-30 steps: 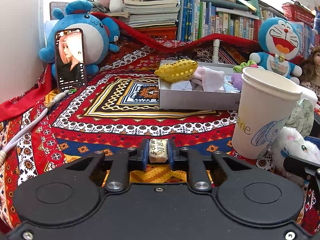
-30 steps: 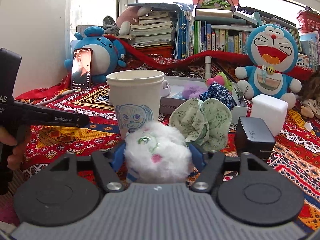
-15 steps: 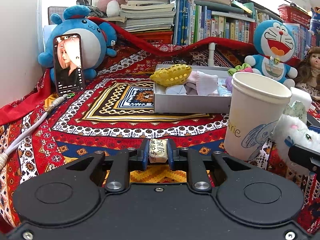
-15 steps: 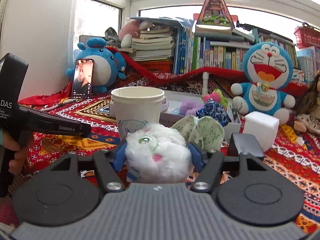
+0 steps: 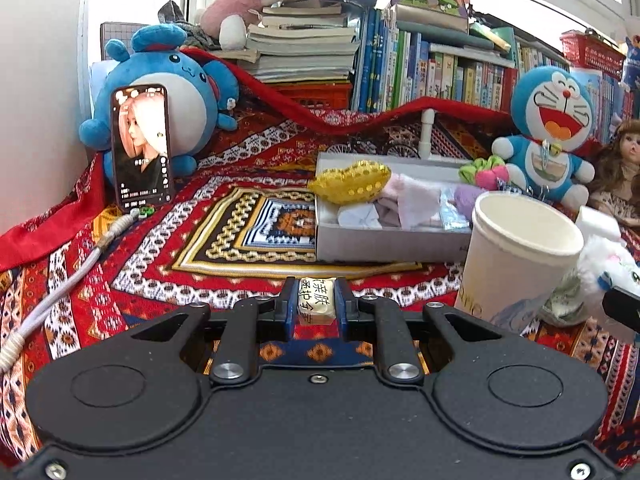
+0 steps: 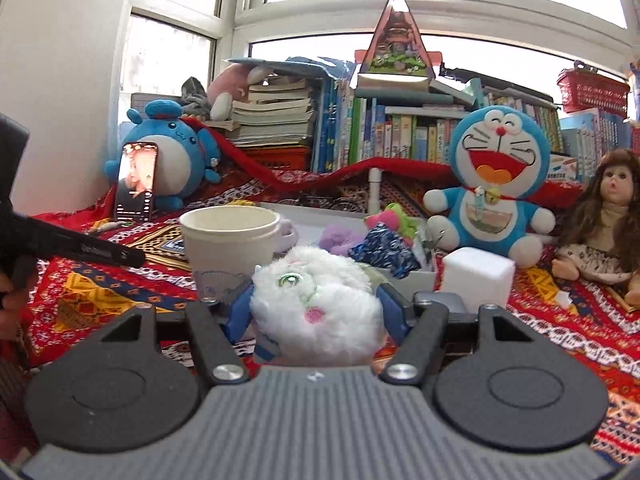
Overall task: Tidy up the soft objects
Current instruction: 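Carry the beige block and white fluffy plush with both grippers over the white tray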
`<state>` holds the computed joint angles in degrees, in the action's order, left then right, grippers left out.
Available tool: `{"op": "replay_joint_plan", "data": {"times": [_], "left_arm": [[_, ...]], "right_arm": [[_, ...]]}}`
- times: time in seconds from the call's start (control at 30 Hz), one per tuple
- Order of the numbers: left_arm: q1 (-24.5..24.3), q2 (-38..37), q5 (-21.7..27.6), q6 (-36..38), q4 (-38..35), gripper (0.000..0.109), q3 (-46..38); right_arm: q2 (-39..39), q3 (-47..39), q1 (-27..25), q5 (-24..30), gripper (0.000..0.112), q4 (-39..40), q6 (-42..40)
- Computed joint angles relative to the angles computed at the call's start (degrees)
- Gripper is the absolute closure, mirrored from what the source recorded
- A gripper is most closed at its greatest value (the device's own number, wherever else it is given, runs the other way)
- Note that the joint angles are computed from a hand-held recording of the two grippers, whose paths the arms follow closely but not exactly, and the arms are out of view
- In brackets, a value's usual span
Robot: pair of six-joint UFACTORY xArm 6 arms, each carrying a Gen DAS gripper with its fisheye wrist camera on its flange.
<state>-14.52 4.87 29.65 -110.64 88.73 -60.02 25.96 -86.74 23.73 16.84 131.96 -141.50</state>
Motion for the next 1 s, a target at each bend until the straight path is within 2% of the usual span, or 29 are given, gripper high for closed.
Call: {"op": "replay_joint_plan", "data": {"times": [0.27,0.4,0.57,0.77,0.83,0.97,1.0], "left_arm": [[2.52,-0.11,-3.43,2.19,0.38,0.091,-2.74],[4.73,1.04,-7.97,3.87,-0.65,0.091,-5.35],[6.82,3.40,-12.49,6.64,-2.83,0.091,-9.80],[9.28,8.12,-18.21,12.78,-8.50,0.091,-17.43],[9.99,10.08,-19.89,16.17,-12.02,0.091,-20.14],[10.77,13.52,-21.25,15.18,-11.84,0.091,-26.14],[10.87,14.61,-21.80,18.09,-14.73,0.091,-27.57]], "right_arm": [[0.91,-3.34,-0.86,-0.92,0.044,0.01,0.63],[2.46,-6.56,-0.69,-1.83,0.044,-6.50,7.97],[5.84,-12.40,-0.35,-2.63,0.044,-20.36,22.91],[11.58,-21.58,-0.79,-0.43,0.043,-41.35,46.56],[14.51,-26.12,-0.97,0.55,0.043,-48.64,54.43],[22.88,-39.13,-1.67,4.12,0.043,-66.40,74.56],[25.42,-43.10,-1.87,5.16,0.043,-70.13,79.19]]}}
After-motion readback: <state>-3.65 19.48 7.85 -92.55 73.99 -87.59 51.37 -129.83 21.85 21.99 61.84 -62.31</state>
